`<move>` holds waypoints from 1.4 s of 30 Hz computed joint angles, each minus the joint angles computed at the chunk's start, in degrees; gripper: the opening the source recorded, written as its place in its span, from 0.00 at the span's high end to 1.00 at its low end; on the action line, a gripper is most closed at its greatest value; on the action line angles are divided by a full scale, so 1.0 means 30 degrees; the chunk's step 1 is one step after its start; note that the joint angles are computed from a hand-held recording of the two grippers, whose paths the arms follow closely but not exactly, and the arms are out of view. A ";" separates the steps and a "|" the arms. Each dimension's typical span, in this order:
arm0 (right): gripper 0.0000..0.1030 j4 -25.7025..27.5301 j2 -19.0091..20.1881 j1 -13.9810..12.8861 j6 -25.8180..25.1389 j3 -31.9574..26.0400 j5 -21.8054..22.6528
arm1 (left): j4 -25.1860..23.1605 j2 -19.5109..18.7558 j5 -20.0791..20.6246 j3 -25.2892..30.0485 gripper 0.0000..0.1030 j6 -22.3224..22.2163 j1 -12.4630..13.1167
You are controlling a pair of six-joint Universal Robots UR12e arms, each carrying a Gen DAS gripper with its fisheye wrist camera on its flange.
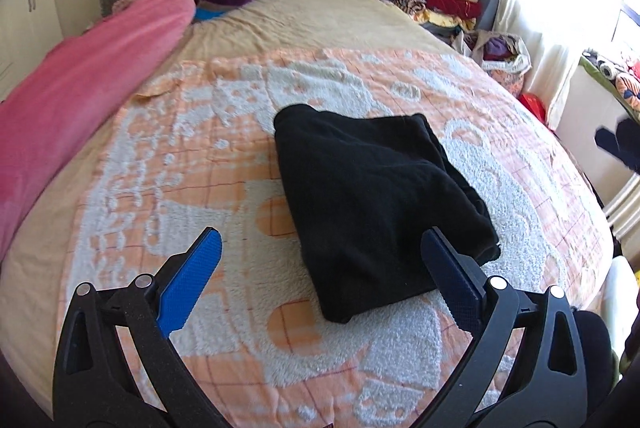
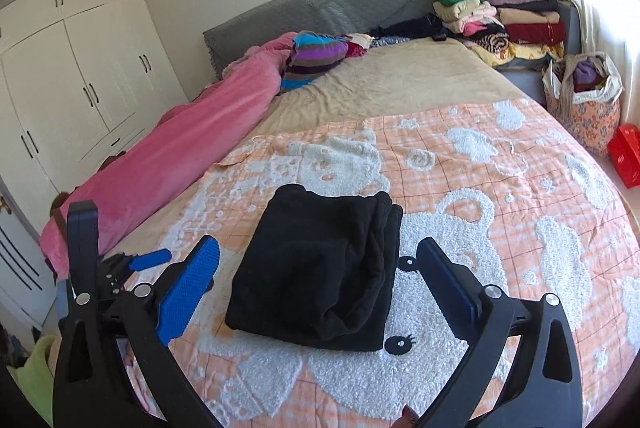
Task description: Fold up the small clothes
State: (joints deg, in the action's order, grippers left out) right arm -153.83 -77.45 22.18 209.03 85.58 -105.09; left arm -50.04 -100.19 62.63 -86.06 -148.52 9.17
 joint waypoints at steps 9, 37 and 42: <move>0.04 0.0047 -0.0369 0.1311 -0.0990 0.0342 -0.2722 | 0.1117 0.1412 -0.0802 -0.1219 0.09 -0.0191 0.0831; 0.04 0.4750 -0.0631 0.2667 0.1217 0.0810 -0.3639 | -0.2721 0.2974 0.0471 -0.2520 0.09 0.0392 0.1693; 0.04 0.4722 -0.0648 0.2667 0.1190 0.0789 -0.3659 | -0.2725 0.3019 0.0710 -0.2523 0.09 0.0437 0.1668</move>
